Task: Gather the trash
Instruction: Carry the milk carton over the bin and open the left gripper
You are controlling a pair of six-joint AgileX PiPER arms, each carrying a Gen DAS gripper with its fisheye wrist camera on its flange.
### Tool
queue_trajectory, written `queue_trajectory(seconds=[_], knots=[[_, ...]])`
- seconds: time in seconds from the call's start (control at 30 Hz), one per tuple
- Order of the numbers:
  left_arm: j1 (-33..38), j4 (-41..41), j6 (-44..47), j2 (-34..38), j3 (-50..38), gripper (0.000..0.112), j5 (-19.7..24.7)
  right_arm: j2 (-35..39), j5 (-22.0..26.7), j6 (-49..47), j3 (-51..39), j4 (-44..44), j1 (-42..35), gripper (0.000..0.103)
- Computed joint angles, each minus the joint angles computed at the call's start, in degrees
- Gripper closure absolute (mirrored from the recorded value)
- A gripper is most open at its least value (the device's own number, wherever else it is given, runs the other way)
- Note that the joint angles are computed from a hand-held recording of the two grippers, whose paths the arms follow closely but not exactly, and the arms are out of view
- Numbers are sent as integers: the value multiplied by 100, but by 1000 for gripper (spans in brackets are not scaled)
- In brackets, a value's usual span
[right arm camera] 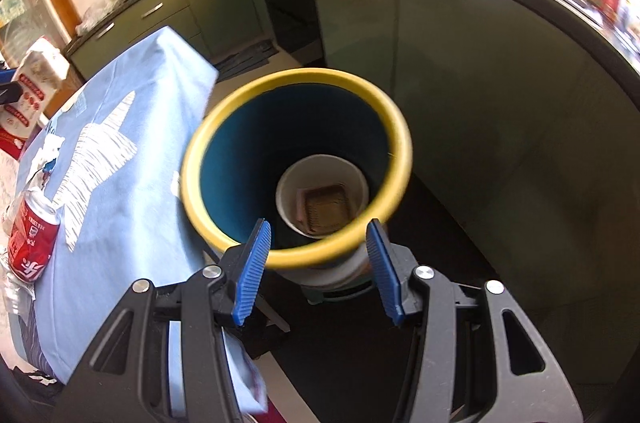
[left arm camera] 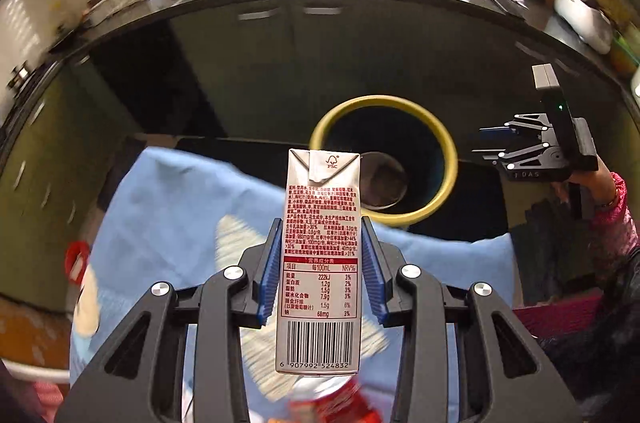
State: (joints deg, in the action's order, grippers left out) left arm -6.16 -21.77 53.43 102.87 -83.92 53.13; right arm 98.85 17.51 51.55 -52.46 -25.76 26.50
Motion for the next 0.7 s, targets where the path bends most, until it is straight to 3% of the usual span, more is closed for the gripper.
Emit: queue_trajectory(seconds=[0.2, 0.43, 0.47, 0.53, 0.7], knots=[[-1242, 490, -879, 1105, -1120, 75, 80, -541, -441, 562, 859, -425, -307, 55], [-1906, 846, -1675, 2600, -2857, 72, 254, -663, -736, 439, 1241, -268, -611, 52], [-1942, 923, -1776, 2661, -2916, 61, 167, -645, -757, 434, 1240, -264, -616, 51], [-1942, 912, -1908, 2652, -2924, 51, -6, -611, -780, 415, 1227, -234, -572, 50], [-1640, 621, -1678, 1881, -2016, 48, -343, -551, -806, 17, 1154, 121, -495, 50]])
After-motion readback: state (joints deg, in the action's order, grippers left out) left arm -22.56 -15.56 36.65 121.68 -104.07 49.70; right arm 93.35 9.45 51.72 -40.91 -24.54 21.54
